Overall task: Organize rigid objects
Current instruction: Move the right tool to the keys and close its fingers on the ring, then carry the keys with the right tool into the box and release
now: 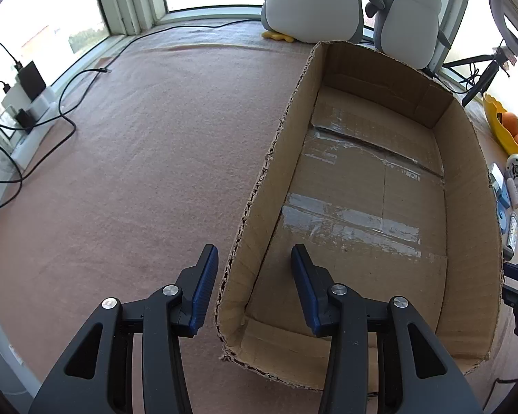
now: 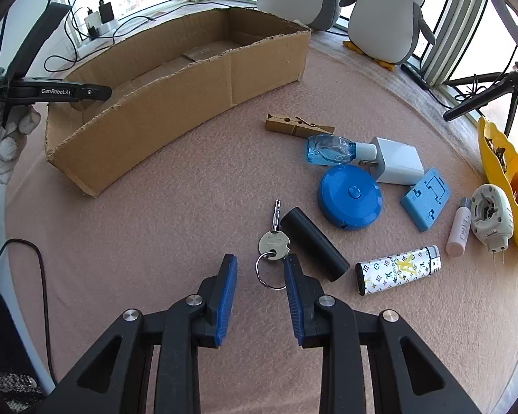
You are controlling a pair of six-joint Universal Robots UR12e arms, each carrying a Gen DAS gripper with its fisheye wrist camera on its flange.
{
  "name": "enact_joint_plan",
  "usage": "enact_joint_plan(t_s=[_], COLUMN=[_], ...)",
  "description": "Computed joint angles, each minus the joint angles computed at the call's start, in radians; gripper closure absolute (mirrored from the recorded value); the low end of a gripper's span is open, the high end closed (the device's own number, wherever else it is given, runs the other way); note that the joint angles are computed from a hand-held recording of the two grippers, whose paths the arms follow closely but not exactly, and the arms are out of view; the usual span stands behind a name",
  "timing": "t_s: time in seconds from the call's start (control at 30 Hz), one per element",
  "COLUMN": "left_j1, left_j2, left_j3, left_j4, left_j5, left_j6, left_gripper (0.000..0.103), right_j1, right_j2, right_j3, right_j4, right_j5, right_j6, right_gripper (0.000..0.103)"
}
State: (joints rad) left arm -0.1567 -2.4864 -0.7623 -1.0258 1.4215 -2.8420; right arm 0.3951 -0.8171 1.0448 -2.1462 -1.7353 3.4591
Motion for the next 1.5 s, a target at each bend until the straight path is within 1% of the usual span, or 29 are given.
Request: enact_joint_plan(t_s=[0.13,0.27,0.4,0.53,0.63,0.67,0.73,0.8,0.9,1.17,1.3,1.5], left_j1=[0.0,-0.002,0.0,0.0,0.0,0.0,0.0,0.001,0.001,0.006,0.006,0.006], left_j2=[0.0,0.002,0.002,0.002,0.002,0.002,0.002,0.001,0.001,-0.003,-0.002,-0.002], left_j3=[0.002,-0.003,-0.001,-0.002,-0.003,-0.002,-0.001,0.001,0.0,0.009,0.006,0.006], left_j4=[-0.012,-0.002,-0.007,-0.007,-0.006,-0.007,-0.01,-0.013,-0.011,-0.028,-0.024,-0.023], left_j5=[-0.012,-0.009,-0.015,-0.017,-0.017,-0.018,-0.019,-0.022,-0.023,-0.043,-0.04,-0.044], left_j6=[0.007,0.012,0.012,0.013,0.013,0.012,0.011,0.009,0.011,0.008,0.013,0.013], left_gripper=[0.06,0.06,0.06,0.06,0.06,0.06,0.06,0.06,0.06,0.06,0.06,0.06], right_j1=[-0.002,0.0,-0.009,-0.02,-0.023,-0.023,-0.025,-0.025,-0.025,-0.015,-0.01,-0.003], right_j2=[0.001,0.006,0.002,-0.005,-0.008,-0.009,-0.013,-0.017,-0.025,-0.035,-0.036,-0.041], right_j3=[0.002,-0.008,-0.002,0.012,0.018,0.02,0.029,0.037,0.05,0.071,0.076,0.069], right_j4=[-0.003,0.012,0.005,-0.008,-0.016,-0.019,-0.031,-0.044,-0.066,-0.128,-0.163,-0.189], right_j5=[0.009,0.0,0.03,0.066,0.079,0.084,0.097,0.102,0.104,0.056,0.037,0.011], right_j6=[0.001,-0.013,0.012,0.046,0.055,0.058,0.066,0.079,0.108,0.162,0.186,0.195], right_gripper=[0.079,0.079,0.079,0.086,0.09,0.093,0.095,0.099,0.101,0.101,0.101,0.101])
